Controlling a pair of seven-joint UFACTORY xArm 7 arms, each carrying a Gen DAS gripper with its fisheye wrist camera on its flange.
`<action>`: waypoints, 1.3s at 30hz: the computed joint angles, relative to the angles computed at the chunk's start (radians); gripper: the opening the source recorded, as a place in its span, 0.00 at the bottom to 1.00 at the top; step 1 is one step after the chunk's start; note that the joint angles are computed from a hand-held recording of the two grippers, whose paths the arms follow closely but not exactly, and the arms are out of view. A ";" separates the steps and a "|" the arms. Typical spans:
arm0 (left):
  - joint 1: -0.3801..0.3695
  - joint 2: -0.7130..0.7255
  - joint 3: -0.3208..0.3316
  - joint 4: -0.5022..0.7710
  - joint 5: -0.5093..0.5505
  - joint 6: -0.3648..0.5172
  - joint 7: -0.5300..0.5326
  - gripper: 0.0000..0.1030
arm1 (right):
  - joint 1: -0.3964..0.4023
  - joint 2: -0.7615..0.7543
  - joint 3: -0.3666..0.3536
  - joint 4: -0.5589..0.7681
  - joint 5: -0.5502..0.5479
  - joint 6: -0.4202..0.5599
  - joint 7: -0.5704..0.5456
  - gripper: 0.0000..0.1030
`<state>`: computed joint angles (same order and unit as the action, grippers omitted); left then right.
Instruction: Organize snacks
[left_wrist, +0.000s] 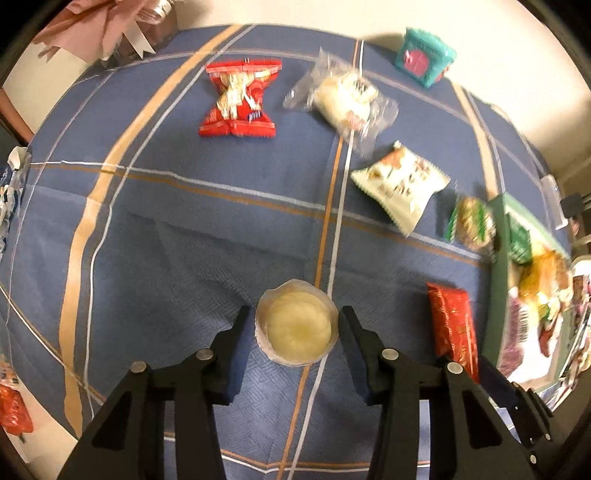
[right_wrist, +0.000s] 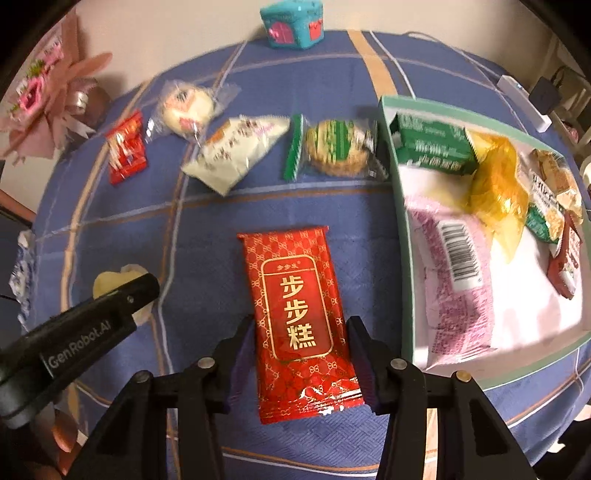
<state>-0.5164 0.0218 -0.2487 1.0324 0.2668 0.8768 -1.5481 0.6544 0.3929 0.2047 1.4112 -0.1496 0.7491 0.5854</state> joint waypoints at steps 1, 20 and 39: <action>-0.001 -0.011 -0.001 0.000 0.011 0.005 -0.010 0.47 | -0.003 -0.009 0.000 -0.006 0.002 -0.010 -0.002 0.49; -0.028 0.005 -0.023 0.111 0.173 0.086 -0.124 0.47 | -0.033 -0.121 0.014 -0.050 0.014 -0.065 -0.015 0.47; -0.150 0.215 0.032 0.371 0.186 0.088 0.000 0.47 | -0.177 -0.267 -0.026 -0.222 -0.017 -0.103 0.116 0.38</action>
<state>-0.6668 0.2369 -0.2171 1.4034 0.4525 0.9650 -1.5481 0.4771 0.1262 0.1789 1.1892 -0.1667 0.6457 0.7014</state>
